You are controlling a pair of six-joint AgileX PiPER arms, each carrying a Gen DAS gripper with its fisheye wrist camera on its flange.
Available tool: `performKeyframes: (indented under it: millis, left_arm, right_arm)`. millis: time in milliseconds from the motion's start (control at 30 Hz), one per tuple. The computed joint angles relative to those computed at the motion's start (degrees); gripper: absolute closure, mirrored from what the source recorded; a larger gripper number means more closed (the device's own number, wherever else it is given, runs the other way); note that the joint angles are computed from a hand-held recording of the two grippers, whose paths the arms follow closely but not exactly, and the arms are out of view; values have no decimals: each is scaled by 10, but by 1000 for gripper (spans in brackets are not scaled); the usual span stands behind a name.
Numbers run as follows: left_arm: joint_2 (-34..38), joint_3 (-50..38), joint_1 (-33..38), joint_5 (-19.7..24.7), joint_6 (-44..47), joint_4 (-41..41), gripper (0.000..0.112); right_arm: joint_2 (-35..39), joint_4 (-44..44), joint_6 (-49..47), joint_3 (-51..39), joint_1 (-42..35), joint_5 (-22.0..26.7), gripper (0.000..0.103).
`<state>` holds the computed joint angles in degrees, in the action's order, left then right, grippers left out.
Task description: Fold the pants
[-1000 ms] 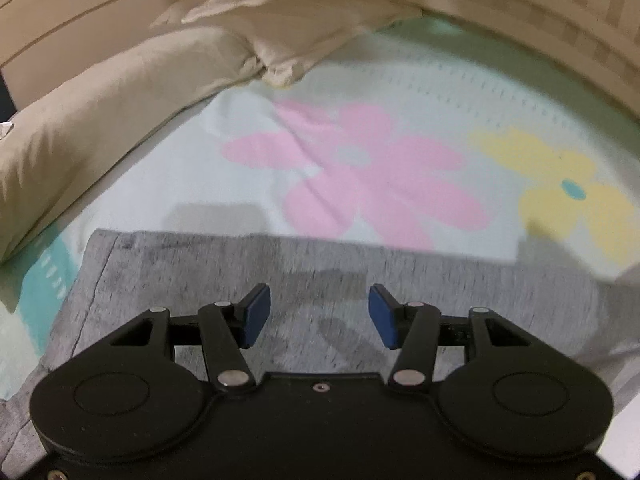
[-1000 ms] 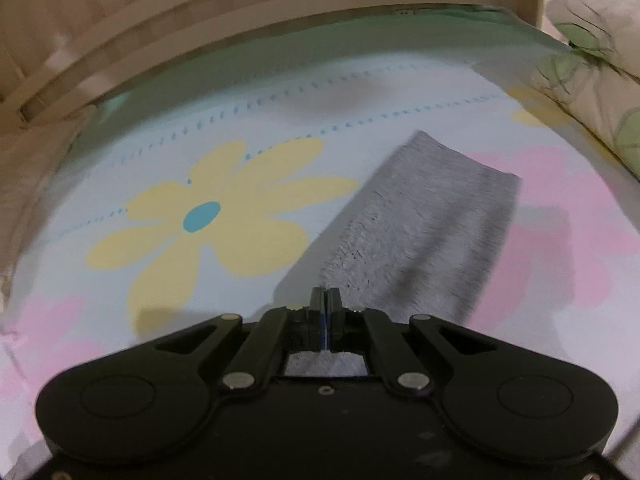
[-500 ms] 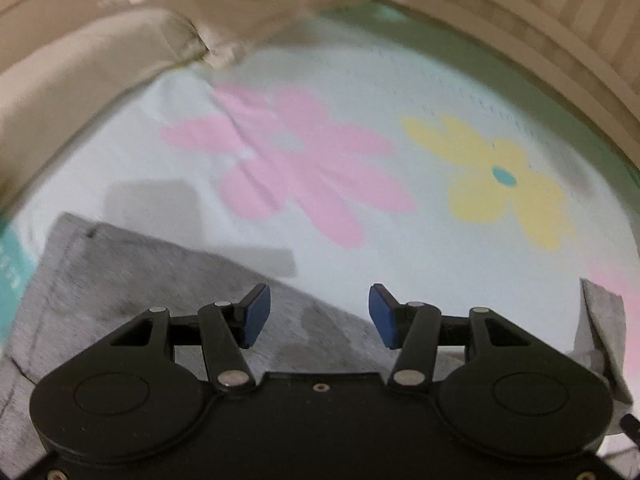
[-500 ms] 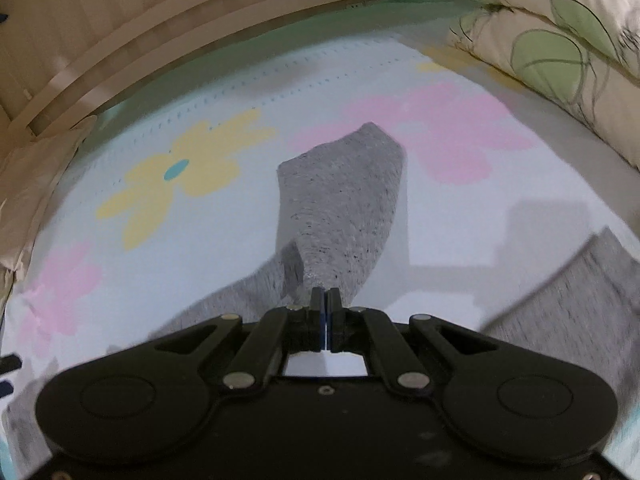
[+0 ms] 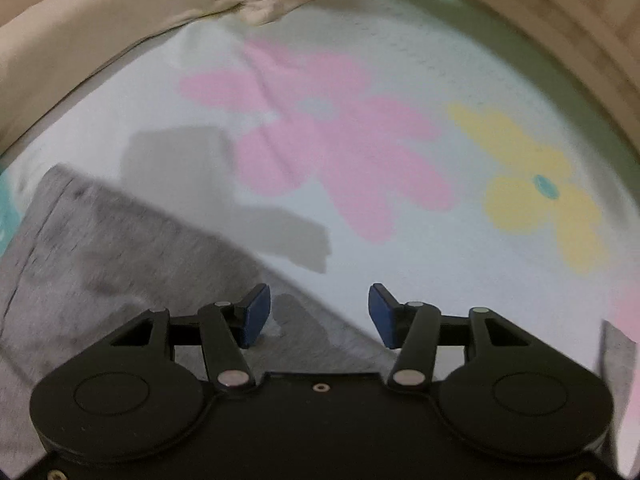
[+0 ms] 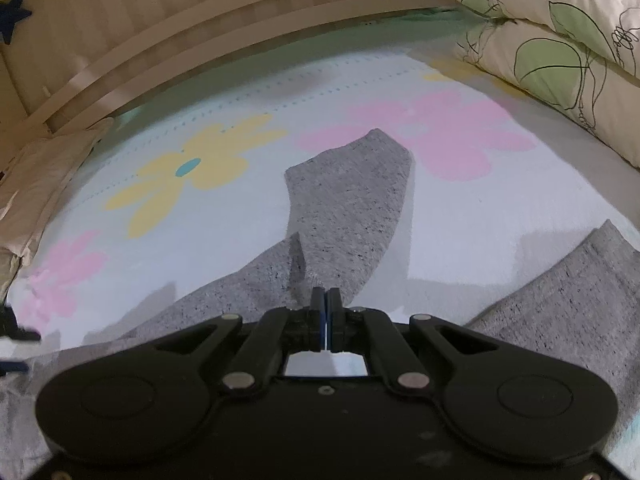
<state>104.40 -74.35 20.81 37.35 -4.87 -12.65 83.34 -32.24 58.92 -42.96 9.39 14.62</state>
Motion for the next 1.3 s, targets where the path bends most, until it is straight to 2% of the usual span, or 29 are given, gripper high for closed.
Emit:
performKeyframes:
  millis: [33, 100, 233, 333, 400, 433, 467, 500, 533, 567, 767, 833, 900, 933, 1033, 1167, 1300]
  left_arm:
    - [12, -20, -1, 23, 16, -4, 52]
    - [44, -68, -16, 80, -3, 39, 52]
    - [72, -89, -58, 100, -87, 145, 54]
    - [94, -108, -82, 131, -125, 182, 55]
    - [95, -97, -97, 123, -137, 205, 71]
    - [87, -78, -96, 97, -120, 190, 88]
    - [79, -64, -97, 80, -127, 192, 91]
    - [71, -52, -97, 69, -137, 194, 101]
    - [58, -35, -92, 52, -131, 181, 107]
    - [42, -16, -90, 38, -130, 176, 109]
    - [-123, 140, -76, -47, -120, 186, 109]
    - [-190, 182, -76, -56, -119, 188, 109]
    - [-269, 227, -60, -57, -75, 149, 109]
    - [-300, 241, -59, -53, -65, 133, 109]
    - [-410, 288, -9, -15, 46, 30, 109]
    - [-510, 361, 72, 24, 176, -76, 109]
    - [-633, 455, 136, 91, 232, -94, 109]
  right_arm:
    - [0, 30, -28, 1, -6, -5, 102]
    - [1, 79, -78, 2, -17, -11, 102]
    - [4, 124, -129, 2, -28, -23, 102]
    - [6, 80, -102, 3, -26, -30, 102]
    - [8, 120, -146, 1, -30, -32, 102]
    - [9, 147, -174, 0, -34, -33, 102]
    - [10, 169, -196, -1, -37, -34, 102]
    - [11, 193, -221, -2, -41, -34, 102]
    - [11, 219, -246, -3, -45, -34, 102]
    - [9, 246, -272, -3, -49, -34, 102]
    - [-25, 368, -393, 6, -68, -27, 102]
    - [-55, 438, -466, 18, -81, -16, 102]
    - [-90, 453, -485, 29, -91, 0, 102]
    - [-105, 455, -488, 33, -95, 7, 102]
    - [-172, 505, -547, 59, -126, 38, 102]
    - [-274, 570, -643, 104, -195, 110, 102]
    - [-357, 583, -706, 156, -262, 184, 102]
